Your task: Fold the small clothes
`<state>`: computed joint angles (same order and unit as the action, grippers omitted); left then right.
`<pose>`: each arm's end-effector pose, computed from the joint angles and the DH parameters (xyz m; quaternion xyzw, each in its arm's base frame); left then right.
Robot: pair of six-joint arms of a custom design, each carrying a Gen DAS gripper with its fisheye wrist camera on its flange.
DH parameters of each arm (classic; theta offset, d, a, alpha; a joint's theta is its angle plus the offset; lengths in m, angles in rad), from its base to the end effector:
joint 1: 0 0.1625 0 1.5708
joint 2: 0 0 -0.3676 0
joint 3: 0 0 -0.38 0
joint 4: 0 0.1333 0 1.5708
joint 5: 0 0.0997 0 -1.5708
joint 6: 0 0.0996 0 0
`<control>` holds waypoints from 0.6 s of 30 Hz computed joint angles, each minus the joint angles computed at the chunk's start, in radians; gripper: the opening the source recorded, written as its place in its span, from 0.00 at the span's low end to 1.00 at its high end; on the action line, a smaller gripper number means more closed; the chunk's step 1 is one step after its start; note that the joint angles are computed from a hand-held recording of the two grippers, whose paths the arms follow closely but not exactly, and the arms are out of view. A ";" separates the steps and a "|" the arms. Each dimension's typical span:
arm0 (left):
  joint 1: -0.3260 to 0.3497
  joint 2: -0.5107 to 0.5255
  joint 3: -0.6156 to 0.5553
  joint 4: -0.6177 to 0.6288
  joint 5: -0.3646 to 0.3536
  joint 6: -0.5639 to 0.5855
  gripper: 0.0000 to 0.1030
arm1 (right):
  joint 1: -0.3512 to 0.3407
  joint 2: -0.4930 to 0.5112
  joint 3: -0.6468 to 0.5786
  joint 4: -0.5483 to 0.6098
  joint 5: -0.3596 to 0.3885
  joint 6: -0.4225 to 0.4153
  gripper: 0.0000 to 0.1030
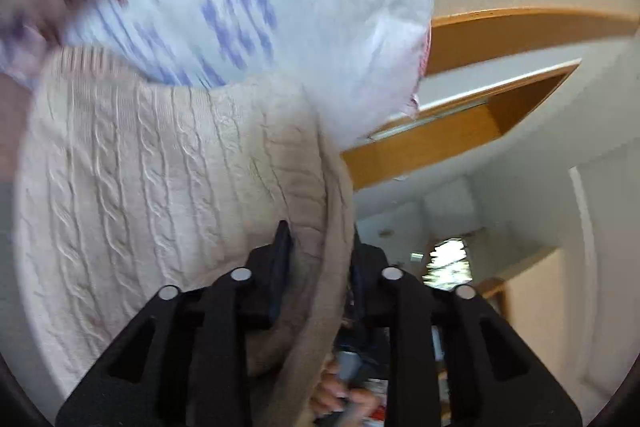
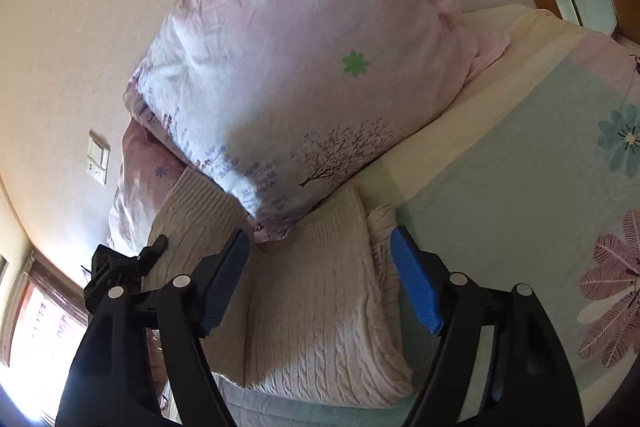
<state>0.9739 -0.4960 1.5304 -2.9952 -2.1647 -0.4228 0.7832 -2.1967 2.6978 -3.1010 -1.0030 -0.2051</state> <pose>-0.2962 -0.5738 -0.0276 -0.1380 -0.9296 0.0216 0.3410 -0.0391 -0.3027 0.3200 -0.1079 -0.8401 0.5315 0.0106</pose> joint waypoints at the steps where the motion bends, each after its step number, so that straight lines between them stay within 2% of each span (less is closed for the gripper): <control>1: 0.006 0.046 -0.028 -0.022 -0.059 -0.065 0.40 | -0.001 0.009 -0.022 0.033 -0.014 0.003 0.74; 2: 0.004 0.060 -0.036 -0.021 -0.077 -0.089 0.54 | -0.003 0.011 -0.044 0.085 -0.020 -0.003 0.76; 3: 0.000 0.041 -0.017 -0.022 -0.057 -0.070 0.68 | -0.006 0.011 -0.068 0.152 -0.023 -0.013 0.78; 4: -0.007 -0.002 0.024 -0.030 0.000 -0.017 0.73 | -0.012 0.010 -0.085 0.210 -0.017 -0.032 0.82; 6: -0.027 -0.116 0.131 -0.061 0.191 0.093 0.88 | -0.004 0.027 -0.124 0.309 -0.027 -0.071 0.89; 9: -0.057 -0.238 0.234 0.015 0.501 0.212 0.91 | 0.054 0.112 -0.190 0.381 -0.123 -0.079 0.90; 10: -0.060 -0.251 0.246 0.064 0.560 0.217 0.91 | 0.081 0.149 -0.213 0.380 -0.180 -0.061 0.90; 13: -0.063 -0.236 0.242 0.195 0.585 0.202 0.90 | 0.123 0.220 -0.253 0.386 -0.261 -0.030 0.90; 16: -0.072 -0.195 0.236 0.219 0.595 0.235 0.90 | 0.125 0.247 -0.266 0.401 -0.274 -0.035 0.90; 18: -0.089 -0.155 0.227 0.214 0.612 0.232 0.90 | 0.113 0.243 -0.261 0.406 -0.249 -0.056 0.83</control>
<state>0.8852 -0.6507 1.7574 -2.7807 -1.5522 -0.1907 0.8961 -1.9539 2.4369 -2.6946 -1.2516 -0.2614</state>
